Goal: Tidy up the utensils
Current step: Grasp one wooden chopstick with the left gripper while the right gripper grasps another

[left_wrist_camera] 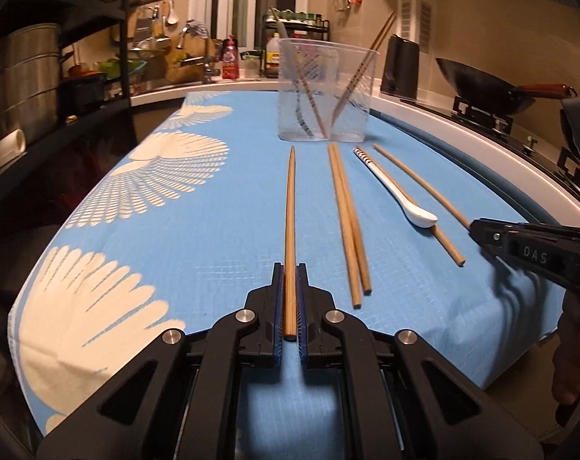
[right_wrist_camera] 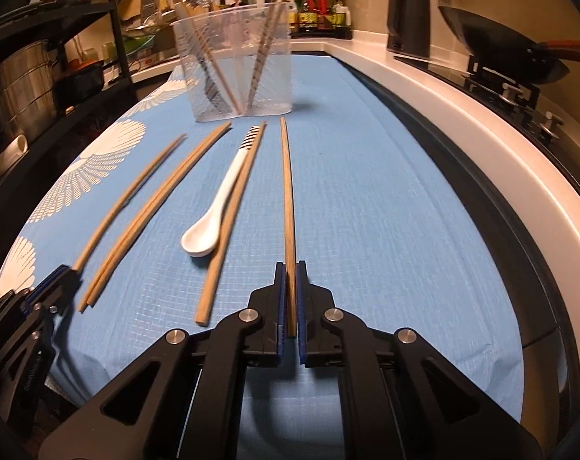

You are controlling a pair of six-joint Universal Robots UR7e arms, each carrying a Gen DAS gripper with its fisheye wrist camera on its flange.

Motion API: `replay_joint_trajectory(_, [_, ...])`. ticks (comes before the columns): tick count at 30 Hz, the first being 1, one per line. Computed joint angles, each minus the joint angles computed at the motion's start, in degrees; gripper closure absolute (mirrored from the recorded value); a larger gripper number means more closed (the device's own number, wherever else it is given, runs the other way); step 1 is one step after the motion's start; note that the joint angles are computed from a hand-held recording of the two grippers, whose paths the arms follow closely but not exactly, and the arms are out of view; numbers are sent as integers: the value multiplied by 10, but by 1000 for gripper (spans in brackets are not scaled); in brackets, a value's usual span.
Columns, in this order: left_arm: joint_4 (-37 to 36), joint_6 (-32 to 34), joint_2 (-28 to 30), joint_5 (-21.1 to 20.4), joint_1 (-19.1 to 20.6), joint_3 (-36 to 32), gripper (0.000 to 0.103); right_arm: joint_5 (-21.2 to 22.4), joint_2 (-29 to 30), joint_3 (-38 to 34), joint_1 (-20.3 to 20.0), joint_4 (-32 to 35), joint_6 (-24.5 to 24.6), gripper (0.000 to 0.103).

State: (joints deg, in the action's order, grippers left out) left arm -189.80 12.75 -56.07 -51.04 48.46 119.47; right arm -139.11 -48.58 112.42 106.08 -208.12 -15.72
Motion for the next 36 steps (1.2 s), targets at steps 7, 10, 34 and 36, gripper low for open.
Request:
replay_joint_trajectory(7, [9, -10, 3, -4, 5, -12, 96, 6, 13, 8, -5, -74, -27, 96])
replay_joint_trajectory(10, [8, -7, 7, -4, 6, -15, 96, 16, 17, 11, -7, -98, -34, 96])
replay_joint_trajectory(34, [-7, 21, 36, -10, 10, -44, 96, 36, 59, 10, -10, -225, -100, 96])
replay_joint_trajectory(36, [-11, 23, 37, -10, 10, -43, 96, 36, 59, 10, -10, -226, -103, 96])
